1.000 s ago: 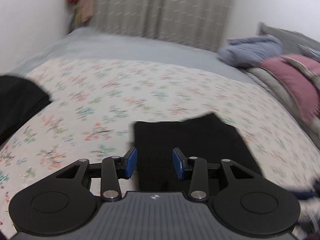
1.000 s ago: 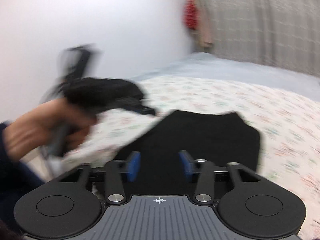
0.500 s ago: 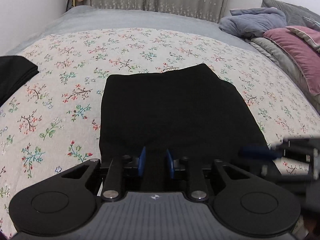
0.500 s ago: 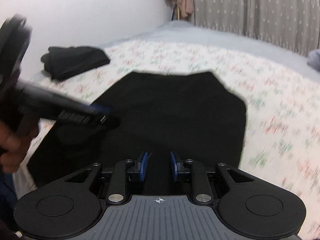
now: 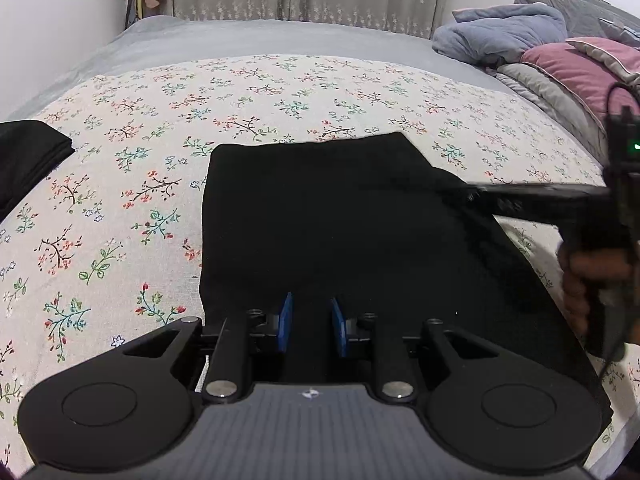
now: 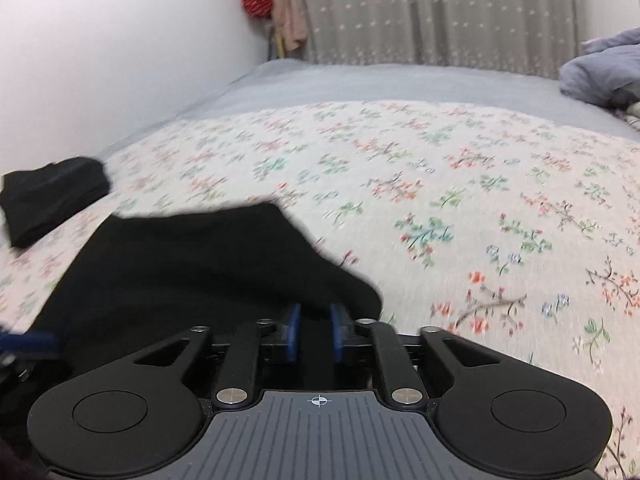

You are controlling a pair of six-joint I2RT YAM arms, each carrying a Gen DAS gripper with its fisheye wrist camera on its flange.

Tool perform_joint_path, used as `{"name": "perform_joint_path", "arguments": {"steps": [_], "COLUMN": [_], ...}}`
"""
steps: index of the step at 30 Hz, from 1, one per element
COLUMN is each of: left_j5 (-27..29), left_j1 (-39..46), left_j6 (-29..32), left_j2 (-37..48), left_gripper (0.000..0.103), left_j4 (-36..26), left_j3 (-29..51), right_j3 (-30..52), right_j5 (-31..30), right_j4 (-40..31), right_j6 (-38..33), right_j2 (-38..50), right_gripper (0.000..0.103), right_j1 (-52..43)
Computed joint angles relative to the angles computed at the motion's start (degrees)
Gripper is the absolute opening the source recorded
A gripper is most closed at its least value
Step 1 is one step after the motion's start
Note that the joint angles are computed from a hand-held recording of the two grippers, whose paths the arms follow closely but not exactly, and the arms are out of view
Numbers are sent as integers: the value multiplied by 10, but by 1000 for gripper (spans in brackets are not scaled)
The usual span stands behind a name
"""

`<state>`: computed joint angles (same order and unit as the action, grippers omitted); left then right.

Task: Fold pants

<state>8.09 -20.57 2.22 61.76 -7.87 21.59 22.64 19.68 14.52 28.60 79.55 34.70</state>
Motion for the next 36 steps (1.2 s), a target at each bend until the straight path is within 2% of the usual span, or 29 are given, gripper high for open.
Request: {"name": "perform_joint_path", "arguments": {"steps": [3, 5, 6, 9, 11, 13, 15, 17, 20, 23, 30, 36], "left_j5": [17, 29, 48, 124, 144, 151, 147, 136, 118, 125, 117, 172], "left_j1": [14, 23, 38, 94, 113, 124, 127, 120, 105, 115, 114, 182], "left_j6": [7, 11, 13, 12, 24, 38, 49, 58, 60, 58, 50, 62], "left_j2": [-3, -10, -9, -29, -53, -60, -37, -33, -45, -34, -33, -17], "left_gripper": [42, 42, 42, 42, 42, 42, 42, 42, 42, 42, 42, 43], "left_j4": [-5, -8, -8, -17, -31, -47, -59, -46, -53, -58, -59, -90], "left_j3": [0, -2, -1, -1, -4, -5, 0, -9, -9, -2, -2, 19], "right_j3": [14, 15, 12, 12, 33, 52, 74, 97, 95, 108, 119, 60], "right_j5": [67, 86, 85, 72, 68, 44, -12, -45, -6, 0, 43, 74], "right_j4": [10, 2, -5, -44, -82, -134, -207, -289, -351, -416, -482, -480], "right_j6": [19, 44, 55, 64, 63, 68, 83, 106, 145, 191, 259, 274], "right_j2": [33, 28, 12, -48, -66, -88, -95, -79, -97, -119, -132, -237], "right_gripper": [8, 13, 21, 21, 21, 21, 23, 23, 23, 23, 23, 25], "right_j1": [25, 46, 58, 95, 126, 147, 157, 174, 249, 298, 400, 440]}}
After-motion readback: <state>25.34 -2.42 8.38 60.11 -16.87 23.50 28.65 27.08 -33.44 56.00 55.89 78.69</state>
